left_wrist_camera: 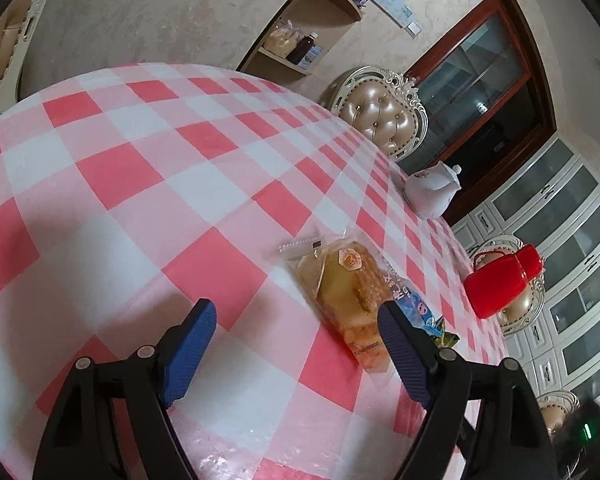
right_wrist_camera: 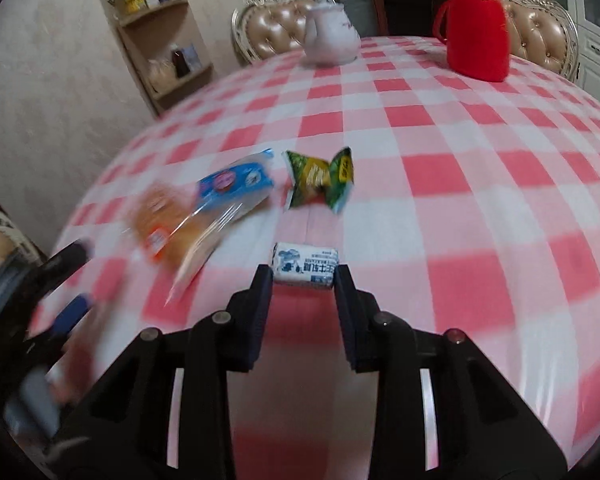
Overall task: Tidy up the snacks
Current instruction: 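Grasp the white-blue milk candy with right tool while left tool grasps orange-label bread packet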
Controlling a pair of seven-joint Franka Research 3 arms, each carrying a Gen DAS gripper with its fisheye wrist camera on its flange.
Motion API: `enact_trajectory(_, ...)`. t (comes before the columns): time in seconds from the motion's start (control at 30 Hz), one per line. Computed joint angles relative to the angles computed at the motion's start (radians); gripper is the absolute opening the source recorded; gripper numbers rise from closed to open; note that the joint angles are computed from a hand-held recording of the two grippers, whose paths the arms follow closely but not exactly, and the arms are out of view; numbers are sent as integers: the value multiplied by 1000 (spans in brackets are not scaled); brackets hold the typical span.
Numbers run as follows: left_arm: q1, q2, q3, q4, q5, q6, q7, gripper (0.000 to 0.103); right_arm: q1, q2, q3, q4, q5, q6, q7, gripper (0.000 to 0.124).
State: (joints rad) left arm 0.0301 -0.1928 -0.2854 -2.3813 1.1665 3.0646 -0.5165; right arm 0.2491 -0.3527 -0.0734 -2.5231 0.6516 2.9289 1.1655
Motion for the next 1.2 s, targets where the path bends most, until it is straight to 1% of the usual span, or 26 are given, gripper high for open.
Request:
enact_trajectory(0.1, 7, -3, -4, -1, 18, 8, -18, 84, 56, -113, -66, -85, 83, 1, -85, 36)
enact_trajectory(0.17, 0, -6, -5, 1, 17, -7, -4, 84, 59, -157, -84, -115, 108, 18, -107, 36)
enact_trajectory(0.2, -9, -4, 0, 2, 0, -9, 20, 84, 61, -172, -94, -124, 117, 29, -117, 36)
enact_trajectory(0.27, -27, 8, 20, 0, -58, 20, 78, 84, 89, -198, -136, -131, 156, 32, -143, 36)
enact_trajectory(0.3, -46, 15, 35, -4, -117, 39, 131, 84, 95, -208, -149, -133, 171, 32, -151, 36)
enact_trajectory(0.37, -37, 23, 19, 2, -146, 58, 158, 84, 90, -212, -151, -130, 181, 41, -160, 36)
enact_trajectory(0.4, -37, 29, 4, 18, -158, 28, 179, 84, 91, -215, -155, -130, 185, 43, -168, 36)
enact_trajectory(0.47, -60, 45, -4, 53, -217, -58, 224, 84, 108, -230, -179, -129, 210, 38, -188, 36)
enact_trajectory(0.53, -113, 86, 18, 108, -356, -150, 342, 84, 127, -238, -208, -125, 247, 27, -214, 36)
enact_trajectory(0.57, -132, 108, 25, 142, -407, -197, 387, 84, 125, -235, -209, -123, 259, 29, -221, 36)
enact_trajectory(0.6, -146, 135, 27, 187, -435, -260, 407, 84, 122, -231, -207, -122, 268, 34, -227, 36)
enact_trajectory(0.63, -162, 174, 28, 252, -456, -347, 421, 84, 120, -225, -206, -120, 277, 37, -232, 36)
enact_trajectory(0.7, -191, 221, 42, 328, -465, -423, 433, 84, 109, -212, -206, -114, 290, 25, -233, 36)
enact_trajectory(0.73, -210, 253, 47, 381, -455, -486, 441, 84, 105, -204, -209, -109, 301, 13, -234, 36)
enact_trajectory(0.77, -230, 292, 49, 441, -461, -562, 477, 84, 99, -199, -209, -105, 310, 3, -237, 36)
enact_trajectory(0.8, -245, 331, 53, 494, -481, -615, 540, 84, 91, -194, -206, -103, 318, -7, -240, 36)
enact_trajectory(0.9, -271, 392, 66, 560, -569, -699, 710, 84, 73, -191, -195, -98, 346, -24, -260, 36)
enact_trajectory(0.97, -280, 360, 82, 502, -573, -665, 702, 84, 61, -190, -187, -96, 363, -30, -271, 36)
enact_trajectory(1.0, -287, 327, 90, 451, -548, -643, 674, 84, 55, -191, -183, -95, 371, -35, -273, 36)
enact_trajectory(1.07, -299, 292, 92, 404, -492, -658, 649, 84, 44, -191, -175, -94, 384, -43, -279, 36)
enact_trajectory(1.13, -307, 263, 83, 364, -434, -674, 656, 84, 36, -189, -168, -92, 395, -47, -287, 36)
enact_trajectory(1.17, -310, 247, 79, 340, -405, -674, 656, 82, 33, -190, -164, -93, 400, -47, -291, 36)
enact_trajectory(1.2, -302, 218, 80, 301, -389, -618, 645, 77, 29, -189, -160, -93, 403, -48, -294, 36)
